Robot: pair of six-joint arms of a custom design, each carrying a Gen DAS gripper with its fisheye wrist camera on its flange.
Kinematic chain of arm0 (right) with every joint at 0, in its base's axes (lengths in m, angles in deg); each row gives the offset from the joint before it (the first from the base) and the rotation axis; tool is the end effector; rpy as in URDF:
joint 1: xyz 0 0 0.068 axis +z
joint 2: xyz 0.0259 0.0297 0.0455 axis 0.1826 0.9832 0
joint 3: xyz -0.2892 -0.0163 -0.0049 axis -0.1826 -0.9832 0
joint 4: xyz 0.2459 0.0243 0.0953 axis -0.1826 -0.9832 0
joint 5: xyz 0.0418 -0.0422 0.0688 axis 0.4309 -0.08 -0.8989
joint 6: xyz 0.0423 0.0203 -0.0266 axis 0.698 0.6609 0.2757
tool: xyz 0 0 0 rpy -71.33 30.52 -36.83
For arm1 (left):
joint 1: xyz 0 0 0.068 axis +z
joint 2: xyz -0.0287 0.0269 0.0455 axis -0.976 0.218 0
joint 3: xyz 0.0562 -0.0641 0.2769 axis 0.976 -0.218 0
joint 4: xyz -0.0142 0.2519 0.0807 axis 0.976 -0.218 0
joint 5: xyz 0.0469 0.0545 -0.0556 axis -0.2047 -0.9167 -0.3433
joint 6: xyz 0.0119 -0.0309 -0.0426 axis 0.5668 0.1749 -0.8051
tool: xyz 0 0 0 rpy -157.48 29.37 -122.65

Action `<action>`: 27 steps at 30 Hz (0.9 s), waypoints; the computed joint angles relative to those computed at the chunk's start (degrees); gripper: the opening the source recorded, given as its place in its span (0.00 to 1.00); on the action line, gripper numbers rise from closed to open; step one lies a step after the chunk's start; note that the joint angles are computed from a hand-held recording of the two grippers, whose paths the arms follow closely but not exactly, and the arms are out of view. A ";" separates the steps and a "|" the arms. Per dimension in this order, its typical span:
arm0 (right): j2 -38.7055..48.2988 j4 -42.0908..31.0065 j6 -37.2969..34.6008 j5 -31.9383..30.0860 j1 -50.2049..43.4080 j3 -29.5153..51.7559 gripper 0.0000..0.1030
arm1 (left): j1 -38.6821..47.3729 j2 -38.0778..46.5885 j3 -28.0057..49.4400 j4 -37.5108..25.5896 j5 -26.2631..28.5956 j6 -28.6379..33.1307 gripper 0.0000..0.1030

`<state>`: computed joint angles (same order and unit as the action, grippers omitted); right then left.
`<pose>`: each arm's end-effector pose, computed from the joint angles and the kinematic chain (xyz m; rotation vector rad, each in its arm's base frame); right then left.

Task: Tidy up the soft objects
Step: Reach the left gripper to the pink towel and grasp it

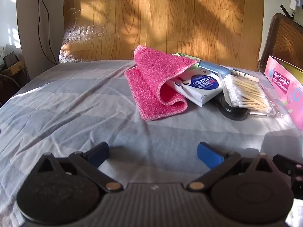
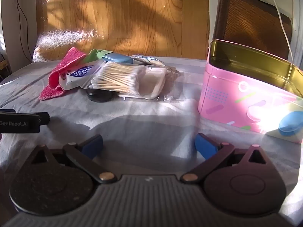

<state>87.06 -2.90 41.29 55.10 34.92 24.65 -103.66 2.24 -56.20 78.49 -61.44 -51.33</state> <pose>0.2558 0.1133 0.1586 -0.3640 2.2321 0.1837 0.2266 -0.0917 0.1475 -0.3197 2.2726 0.1464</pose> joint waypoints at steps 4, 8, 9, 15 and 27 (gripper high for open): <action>0.29 0.42 0.46 -0.17 0.07 0.05 1.00 | 0.12 -0.12 0.09 -0.37 0.19 0.34 1.00; -0.93 0.06 1.59 -0.74 0.27 -0.30 1.00 | 1.40 -2.26 -0.66 -0.41 3.15 4.48 1.00; -0.93 0.29 1.62 -1.88 -0.52 -0.36 1.00 | 2.35 -3.42 -1.38 0.01 5.00 6.78 1.00; -1.53 2.24 0.91 -2.34 -0.49 -1.87 0.99 | 13.71 -5.75 -4.27 8.08 6.86 15.45 0.93; 14.33 -0.14 3.29 -9.27 8.90 22.00 0.50 | 24.77 -7.07 -11.51 25.26 7.37 13.42 0.83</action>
